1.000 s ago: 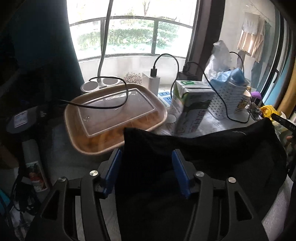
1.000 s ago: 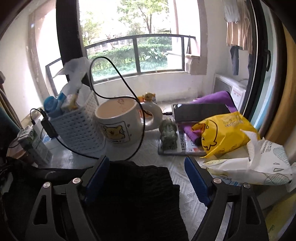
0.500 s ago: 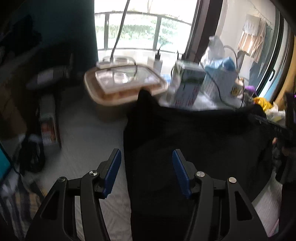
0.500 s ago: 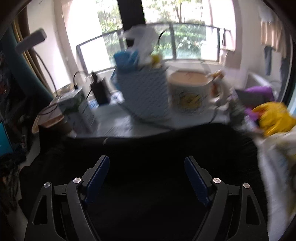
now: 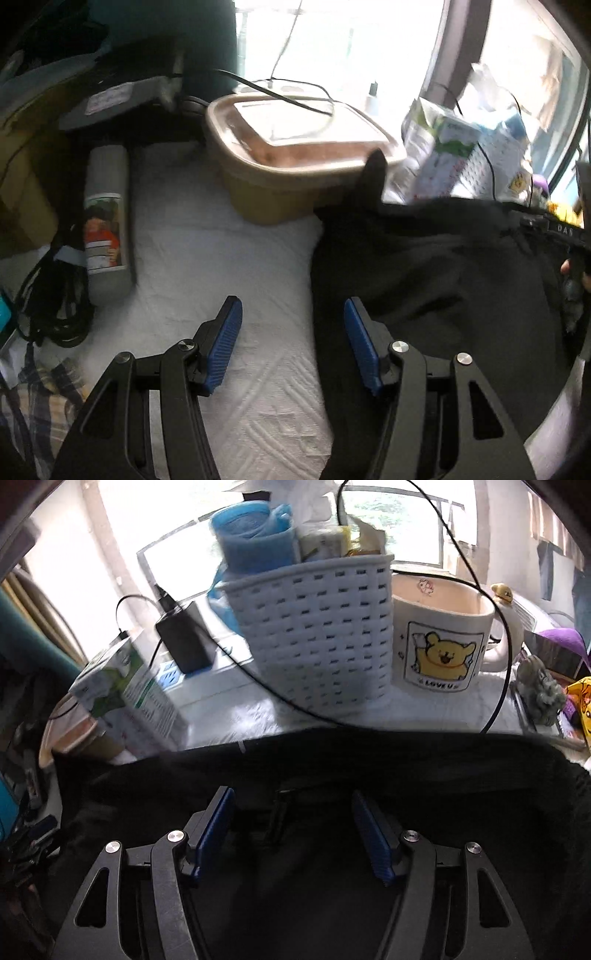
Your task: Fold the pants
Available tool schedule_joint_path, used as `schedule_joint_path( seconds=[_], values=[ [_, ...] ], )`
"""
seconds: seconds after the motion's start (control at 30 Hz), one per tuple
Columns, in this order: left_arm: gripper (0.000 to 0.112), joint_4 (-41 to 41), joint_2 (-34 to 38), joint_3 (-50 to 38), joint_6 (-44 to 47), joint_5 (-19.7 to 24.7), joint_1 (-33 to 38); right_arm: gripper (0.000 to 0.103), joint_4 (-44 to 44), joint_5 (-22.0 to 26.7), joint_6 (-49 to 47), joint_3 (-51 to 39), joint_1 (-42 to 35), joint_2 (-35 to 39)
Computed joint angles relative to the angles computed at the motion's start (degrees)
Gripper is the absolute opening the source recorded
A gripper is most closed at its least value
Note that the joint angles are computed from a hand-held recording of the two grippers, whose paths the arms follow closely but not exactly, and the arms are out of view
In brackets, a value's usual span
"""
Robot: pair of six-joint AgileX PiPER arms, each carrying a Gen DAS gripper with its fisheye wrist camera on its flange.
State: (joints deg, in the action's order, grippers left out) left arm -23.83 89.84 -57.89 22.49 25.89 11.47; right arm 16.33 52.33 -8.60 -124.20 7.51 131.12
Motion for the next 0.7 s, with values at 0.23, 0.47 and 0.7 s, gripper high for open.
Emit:
schedule_joint_path(
  seconds=[0.23,0.47,0.7],
  values=[
    [0.057,-9.3,-9.4,4.3,9.5,3.4,1.9,0.068,1.2,-8.7,-4.3,16.7,-1.4,-13.0],
    [0.057,-10.8,-16.3,11.4,11.7,4.3,-6.3,0.069,0.1,-16.6,-10.6,39.0,-1.0,-26.2],
    [0.058,2.2,-15.5,17.6,0.2,-3.2,-14.6,0.071,-3.7,-21.9,-11.4,55.8,-2.5,-33.6]
  ],
)
